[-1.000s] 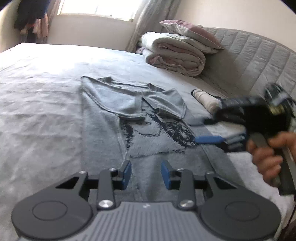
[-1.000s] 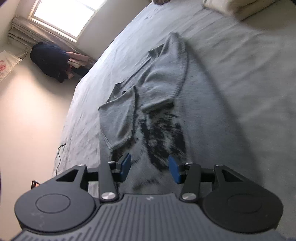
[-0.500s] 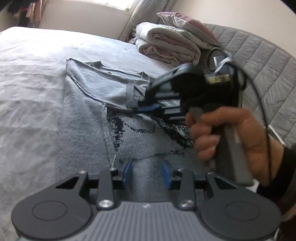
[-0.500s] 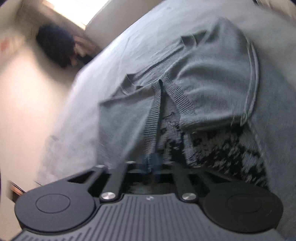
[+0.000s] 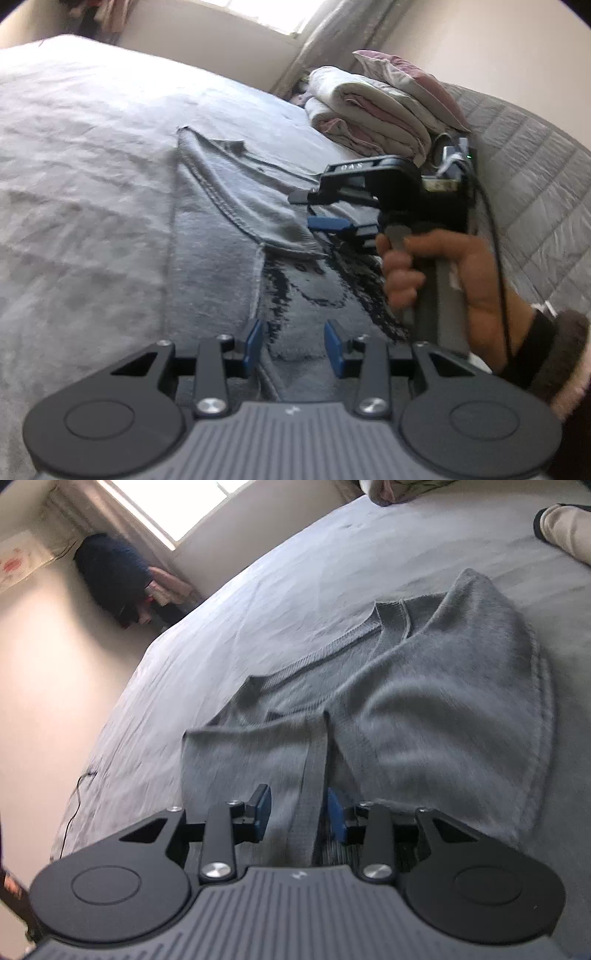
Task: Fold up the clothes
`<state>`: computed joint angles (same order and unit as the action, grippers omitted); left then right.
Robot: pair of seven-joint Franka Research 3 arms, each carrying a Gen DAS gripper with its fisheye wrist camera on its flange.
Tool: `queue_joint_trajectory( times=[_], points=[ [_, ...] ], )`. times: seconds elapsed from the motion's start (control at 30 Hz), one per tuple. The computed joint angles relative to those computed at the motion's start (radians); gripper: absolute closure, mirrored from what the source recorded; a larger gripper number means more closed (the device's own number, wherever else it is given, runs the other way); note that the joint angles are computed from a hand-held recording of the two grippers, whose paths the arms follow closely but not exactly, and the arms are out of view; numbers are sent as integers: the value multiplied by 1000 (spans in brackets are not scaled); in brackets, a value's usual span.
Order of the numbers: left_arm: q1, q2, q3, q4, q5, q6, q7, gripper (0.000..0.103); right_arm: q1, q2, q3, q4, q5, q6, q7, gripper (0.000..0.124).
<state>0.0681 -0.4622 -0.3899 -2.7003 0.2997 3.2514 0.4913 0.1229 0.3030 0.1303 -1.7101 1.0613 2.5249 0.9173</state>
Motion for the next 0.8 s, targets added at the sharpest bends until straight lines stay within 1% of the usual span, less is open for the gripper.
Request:
queue_joint_trajectory(
  times=[0.07,0.1,0.17,0.2,0.23,0.3,0.33,0.37,0.43,0.47,0.5,0.57,0.63,0.7,0.8],
  points=[
    [12,-2,-6,-2,1,4,-2,65,16,31,4,32,-11,39,7,90],
    [32,-10,-24,-2,4,-2,-3,65,20,42,9,42,-16,60,1,95],
    [75,-27,-62,-1,16,-8,-7,65,33,63,13,62,-45,104,-1,113],
    [106,-38,-88,-4,21,-3,-14,65,40,74,15,73,-66,125,1,119],
    [147,-55,-124,-11,23,17,-27,65,42,79,22,77,-73,152,-14,119],
    [184,-71,-148,-26,16,66,-35,65,21,64,64,55,-10,221,-136,119],
    [181,-67,-140,-32,9,86,-29,65,16,62,76,52,16,247,-186,119],
    [143,-46,-102,-30,6,83,-16,65,23,68,71,57,4,255,-187,119],
    [23,2,12,-13,3,26,11,65,50,91,44,73,-76,266,-131,119],
    [-3,15,36,-8,2,13,21,65,61,109,34,86,-118,274,-106,119],
    [1,16,33,-6,3,11,26,65,64,122,33,93,-147,283,-94,121],
    [11,15,23,-4,4,9,30,65,42,112,56,82,-145,280,-103,112],
    [33,5,5,-12,-9,28,16,65,33,97,57,77,-154,254,-73,97],
    [42,-2,-3,-15,-18,33,13,66,5,60,72,45,-117,223,-94,88],
    [27,2,6,-9,-20,22,21,67,-12,0,66,-9,-72,150,-136,87]
  ],
)
